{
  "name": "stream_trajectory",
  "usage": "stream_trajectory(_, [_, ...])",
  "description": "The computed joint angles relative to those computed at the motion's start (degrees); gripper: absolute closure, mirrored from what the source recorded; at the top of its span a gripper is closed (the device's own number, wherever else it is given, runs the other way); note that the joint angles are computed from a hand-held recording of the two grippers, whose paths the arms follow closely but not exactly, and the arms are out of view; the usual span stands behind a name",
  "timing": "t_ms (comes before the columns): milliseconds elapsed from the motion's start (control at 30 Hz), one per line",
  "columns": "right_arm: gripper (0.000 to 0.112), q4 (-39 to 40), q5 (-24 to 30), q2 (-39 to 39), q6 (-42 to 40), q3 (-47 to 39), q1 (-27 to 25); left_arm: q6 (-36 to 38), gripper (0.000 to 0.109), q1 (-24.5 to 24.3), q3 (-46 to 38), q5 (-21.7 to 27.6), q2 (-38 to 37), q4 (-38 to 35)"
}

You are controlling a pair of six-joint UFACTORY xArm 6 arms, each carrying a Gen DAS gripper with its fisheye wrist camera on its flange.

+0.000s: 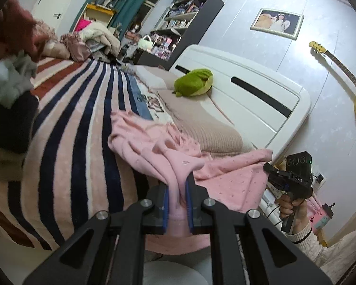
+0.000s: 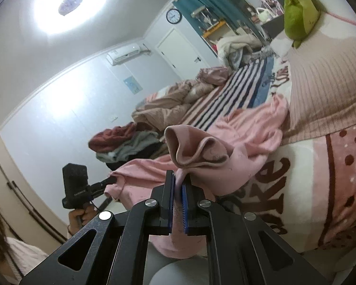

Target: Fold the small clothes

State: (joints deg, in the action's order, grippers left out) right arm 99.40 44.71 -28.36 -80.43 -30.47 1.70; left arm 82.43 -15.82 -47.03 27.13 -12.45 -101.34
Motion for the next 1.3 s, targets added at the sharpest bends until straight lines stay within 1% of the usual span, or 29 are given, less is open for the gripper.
stream_trajectory(67, [0.112, -0.28, -2.06, 0.07, -0.52, -1.01, 0.62, -0.34, 0.099, -0.58, -1.91, -2.77, 1.24, 1.36])
stream_trajectory(100, [0.112, -0.26, -2.18, 0.4, -0.68, -1.46, 0.37, 0.06, 0.099, -0.87, -3.09, -4.13, 2.24, 1.15])
stream_trajectory(167, [0.112, 0.1, -3.27, 2.62, -0.65, -3.75, 0.22, -0.84, 0.099, -0.88, -5.39, -5.23, 4.19, 1.79])
stream_trajectory(300, [0.112, 0.23, -6.35, 9.1, -0.93, -10.29, 0.08, 0.07, 0.099, -1.27, -10.93, -7.28, 9.33, 1.33])
stream_trajectory(400, [0.112, -1.13, -8.97, 14.87, 0.31, -16.06, 0.29, -2.84, 0.099, -1.79, -16.17, -9.24, 14.09, 4.25])
stream_trajectory(467, [0.112, -2.98, -11.02, 19.12, 1.98, -20.3, 0.75, -6.37, 0.099, -2.11, -20.35, -11.14, 17.99, 8.14])
stream_trajectory(500, [0.112, -3.96, -12.1, 20.5, 2.88, -21.8, 1.01, -9.26, 0.099, -2.1, -23.07, -11.72, 20.61, 11.27])
stream_trajectory(633, [0.112, -6.98, -15.39, 26.67, 4.54, -27.83, 1.91, -18.36, 0.099, -2.06, -30.73, -12.95, 28.12, 21.13])
stream_trajectory(700, [0.112, -8.43, -16.88, 29.45, 5.1, -30.48, 2.46, -22.71, 0.099, -1.72, -34.69, -12.61, 31.89, 25.77])
stream_trajectory(800, [0.112, -11.96, -19.15, 34.5, 7.1, -35.41, 2.99, -30.2, 0.099, -0.86, -42.81, -11.39, 38.97, 33.85])
stream_trajectory(833, [0.112, -13.75, -19.94, 36.51, 8.23, -37.43, 3.1, -31.5, 0.099, -0.68, -44.56, -10.99, 40.46, 35.1])
stream_trajectory(900, [0.112, -17.18, -20.8, 40.28, 10.63, -41.35, 3.08, -36.62, 0.099, 0.08, -50.55, -9.53, 45.22, 40.4])
stream_trajectory(967, [0.112, -21.94, -21.61, 44.93, 14.56, -46.38, 2.9, -42.97, 0.098, 0.85, -57.47, -8.14, 50.59, 47.0])
stream_trajectory(1033, [0.112, -28.02, -24.0, 49.23, 19.75, -50.9, 3.17, -52.35, 0.096, 1.93, -67.96, -5.45, 58.21, 56.16])
stream_trajectory(1067, [0.112, -31.12, -25.14, 51.01, 22.69, -52.64, 3.32, -55.88, 0.096, 2.21, -72.11, -3.98, 61.09, 59.19])
stream_trajectory(1100, [0.111, -33.47, -25.84, 52.82, 24.65, -54.41, 3.4, -59.46, 0.092, 2.85, -78.1, -1.0, 65.27, 62.07])
stream_trajectory(1133, [0.111, -36.36, -26.33, 54.55, 26.76, -55.95, 3.49, -62.29, 0.082, 3.35, -83.37, 2.71, 68.66, 64.75])
stream_trajectory(1167, [0.111, -40.67, -26.54, 55.8, 30.53, -56.87, 3.53, -63.25, 0.069, 3.53, -86.24, 4.7, 70.57, 66.08])
stream_trajectory(1200, [0.105, -45.69, -26.04, 56.85, 35.03, -57.54, 3.44, -63.74, 0.064, 3.23, -86.71, 4.35, 71.35, 67.71])
stream_trajectory(1233, [0.098, -49.73, -24.9, 57.47, 38.33, -57.83, 3.31, -63.44, 0.057, 2.82, -84.79, 3.29, 70.5, 68.76])
stream_trajectory(1267, [0.08, -51.54, -24.5, 57.27, 39.23, -57.17, 3.34, -62.21, 0.054, 2.34, -80.46, 0.68, 68.0, 69.2])
stream_trajectory(1300, [0.066, -51.87, -25.04, 56.41, 38.82, -55.88, 3.51, -58.96, 0.049, 1.79, -74.47, -2.95, 64.31, 67.87])
